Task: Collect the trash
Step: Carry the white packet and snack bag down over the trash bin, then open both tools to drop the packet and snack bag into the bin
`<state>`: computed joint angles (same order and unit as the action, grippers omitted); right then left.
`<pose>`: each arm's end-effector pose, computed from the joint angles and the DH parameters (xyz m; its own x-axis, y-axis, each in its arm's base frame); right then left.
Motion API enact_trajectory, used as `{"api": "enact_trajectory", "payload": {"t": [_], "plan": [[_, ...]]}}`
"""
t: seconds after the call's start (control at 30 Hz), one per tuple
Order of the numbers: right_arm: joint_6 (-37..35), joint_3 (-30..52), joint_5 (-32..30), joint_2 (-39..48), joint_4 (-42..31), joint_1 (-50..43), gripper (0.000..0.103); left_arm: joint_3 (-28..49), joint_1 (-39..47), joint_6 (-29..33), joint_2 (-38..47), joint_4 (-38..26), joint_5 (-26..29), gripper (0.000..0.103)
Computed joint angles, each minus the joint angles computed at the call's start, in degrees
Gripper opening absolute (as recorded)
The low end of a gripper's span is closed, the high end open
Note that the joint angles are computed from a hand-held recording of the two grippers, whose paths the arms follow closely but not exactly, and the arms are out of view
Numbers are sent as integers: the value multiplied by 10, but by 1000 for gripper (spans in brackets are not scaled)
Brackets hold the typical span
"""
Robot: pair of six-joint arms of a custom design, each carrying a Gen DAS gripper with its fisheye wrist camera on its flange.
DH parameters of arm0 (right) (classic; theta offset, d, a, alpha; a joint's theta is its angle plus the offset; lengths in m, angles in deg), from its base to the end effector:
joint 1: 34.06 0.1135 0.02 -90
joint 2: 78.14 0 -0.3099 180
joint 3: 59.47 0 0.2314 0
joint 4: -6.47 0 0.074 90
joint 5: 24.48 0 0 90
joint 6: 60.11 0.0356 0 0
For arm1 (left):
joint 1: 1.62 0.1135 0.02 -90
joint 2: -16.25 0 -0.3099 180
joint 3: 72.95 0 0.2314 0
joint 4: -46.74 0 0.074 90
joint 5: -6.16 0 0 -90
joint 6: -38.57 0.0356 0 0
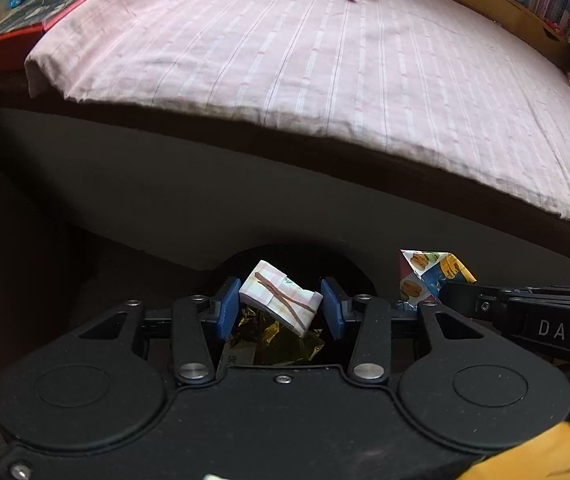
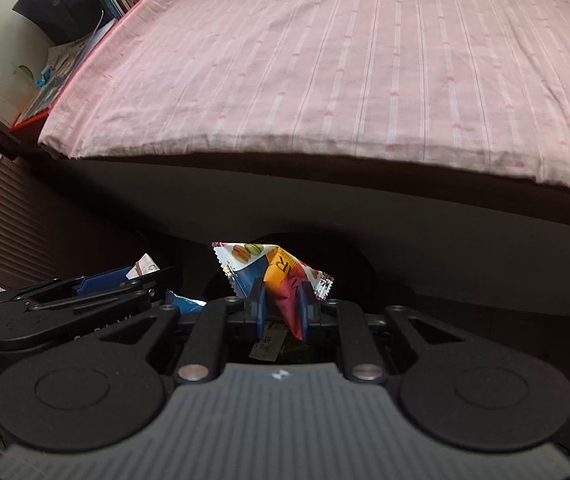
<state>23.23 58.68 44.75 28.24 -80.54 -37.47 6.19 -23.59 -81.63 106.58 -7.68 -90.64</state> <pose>0.3614 -0.0089 0.3543 -0.9548 -0.0517 -0.2928 -0.1463 0.9391 0.3111 0.2742 -0.1061 0.2789 -0.8940 -0.1779 -0.4111 -0.1430 0.9831 -0.1145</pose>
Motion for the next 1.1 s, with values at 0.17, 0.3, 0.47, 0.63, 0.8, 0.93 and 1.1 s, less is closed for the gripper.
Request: {"api": "enact_trajectory", "payload": {"t": [0.17,0.3,0.47,0.63,0.8,0.93,1.1], "plan": [[9,-34,13,13,20,10,21,-35,30,-1,14,26,34,42],[14,-68,20,25,51,19,21,-67,47,16,36,74,52,42],[19,-164,35,47,141,29,21,-133,64,41,100,188,62,42],[24,-235,38,75,218,38,23,-172,73,53,164,274,68,42],[22,-269,45,92,266,48,51,-182,69,53,202,315,70,56],[34,-275,46,92,270,48,57,-190,71,44,202,326,70,72],[38,-251,49,78,238,49,59,-175,86,57,184,303,70,76]]}}
